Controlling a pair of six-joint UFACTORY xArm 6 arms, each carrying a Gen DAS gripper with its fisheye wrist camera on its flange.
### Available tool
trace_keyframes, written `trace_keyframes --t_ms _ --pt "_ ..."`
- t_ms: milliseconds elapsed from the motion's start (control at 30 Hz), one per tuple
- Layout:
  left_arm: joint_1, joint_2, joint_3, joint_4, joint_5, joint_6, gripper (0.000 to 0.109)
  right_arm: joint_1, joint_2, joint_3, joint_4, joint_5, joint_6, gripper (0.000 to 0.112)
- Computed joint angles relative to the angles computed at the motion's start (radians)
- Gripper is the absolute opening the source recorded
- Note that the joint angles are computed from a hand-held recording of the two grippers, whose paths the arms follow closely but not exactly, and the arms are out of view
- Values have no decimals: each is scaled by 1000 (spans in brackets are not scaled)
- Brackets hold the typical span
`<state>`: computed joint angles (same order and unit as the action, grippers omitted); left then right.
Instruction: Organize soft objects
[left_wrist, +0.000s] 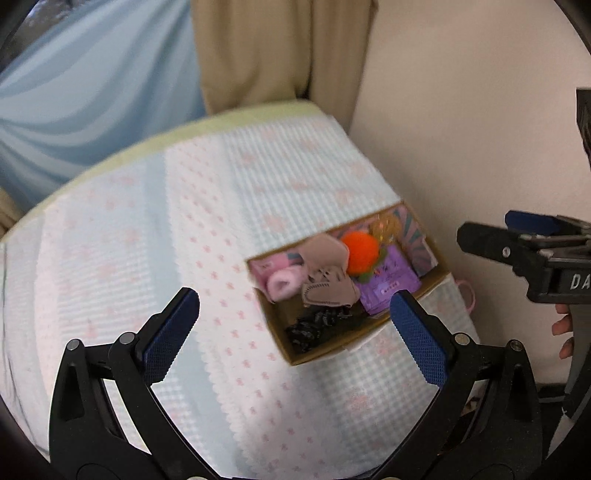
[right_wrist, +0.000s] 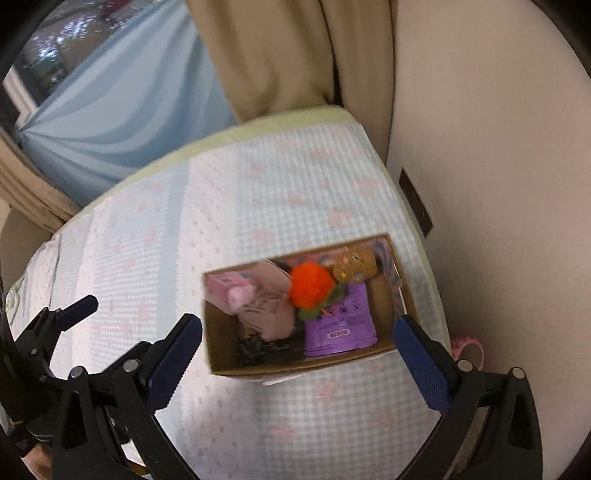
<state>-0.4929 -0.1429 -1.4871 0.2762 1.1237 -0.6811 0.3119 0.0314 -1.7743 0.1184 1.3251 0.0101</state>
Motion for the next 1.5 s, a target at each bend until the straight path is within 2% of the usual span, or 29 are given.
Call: trace_keyframes --t_ms 133,267,400,533,700,867,1200,1500 --pt "-17 -114 6 79 56 -66 103 53 -49 -38 -18 24 9 103" --pt "-65 -216 -2 214 135 -151 103 121 -98 -74 -56 37 44 103" --pt "-112 -285 -2 303 207 -219 103 188 -140 -81 -107 12 70 103" --pt "-196 -353 14 401 293 -300 103 260 -195 -58 -161 -46 99 103" --pt "-335 -398 18 541 443 -385 103 322 -258 3 -205 -99 127 103" --pt "-403 -428 31 593 527 -438 103 362 -316 89 -243 -134 141 103" --pt "-470 -437 40 638 574 -487 103 372 -355 130 -269 -148 165 103" --pt "-495 -420 27 667 584 -487 103 365 -359 125 -277 -161 164 103"
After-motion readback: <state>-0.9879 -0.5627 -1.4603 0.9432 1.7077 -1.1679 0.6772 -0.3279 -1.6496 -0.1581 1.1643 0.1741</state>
